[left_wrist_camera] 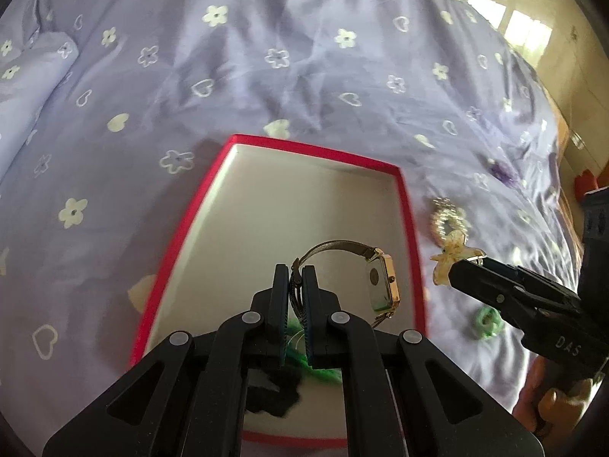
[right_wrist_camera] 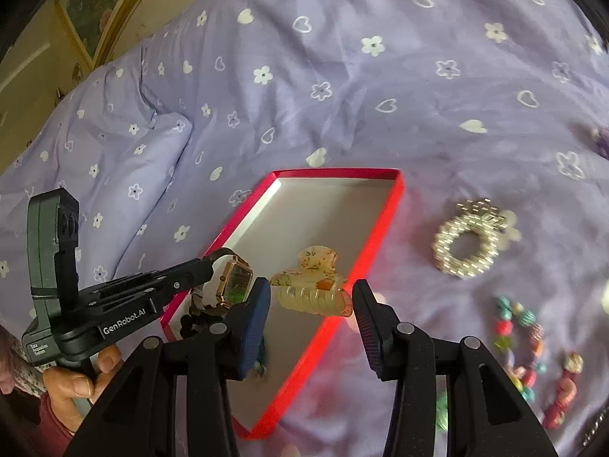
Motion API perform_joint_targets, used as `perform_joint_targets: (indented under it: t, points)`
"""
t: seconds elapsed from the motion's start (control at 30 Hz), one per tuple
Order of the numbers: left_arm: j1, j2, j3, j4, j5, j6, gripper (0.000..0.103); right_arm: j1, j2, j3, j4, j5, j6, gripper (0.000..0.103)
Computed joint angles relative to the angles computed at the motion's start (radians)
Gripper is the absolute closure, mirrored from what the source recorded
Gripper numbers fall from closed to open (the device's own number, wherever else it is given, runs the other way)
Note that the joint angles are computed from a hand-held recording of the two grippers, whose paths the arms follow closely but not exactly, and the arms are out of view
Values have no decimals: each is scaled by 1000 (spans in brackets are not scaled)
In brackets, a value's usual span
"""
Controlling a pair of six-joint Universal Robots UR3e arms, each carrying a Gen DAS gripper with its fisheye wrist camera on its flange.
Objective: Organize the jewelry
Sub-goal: 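Carry the watch and hair claw with both tools into the red box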
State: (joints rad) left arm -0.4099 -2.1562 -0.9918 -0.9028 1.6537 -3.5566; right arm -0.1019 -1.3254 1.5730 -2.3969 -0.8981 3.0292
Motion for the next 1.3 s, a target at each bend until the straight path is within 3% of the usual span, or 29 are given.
perform_joint_targets:
  t: [0.3, 0.6, 0.93, 1.3]
  points:
    - [85, -85, 69, -31, -23, 10, 98, 113, 228, -276, 41, -67, 28, 58]
    - [113, -237, 269, -125, -21, 20, 98, 181, 437, -553, 176, -150, 1, 58]
    - [104, -330, 433, -252, -6, 35, 97, 214, 462, -604, 206, -223, -58, 57]
    - [97, -380, 546, -353, 7, 41, 95, 211, 458, -591, 197, -219, -61, 56]
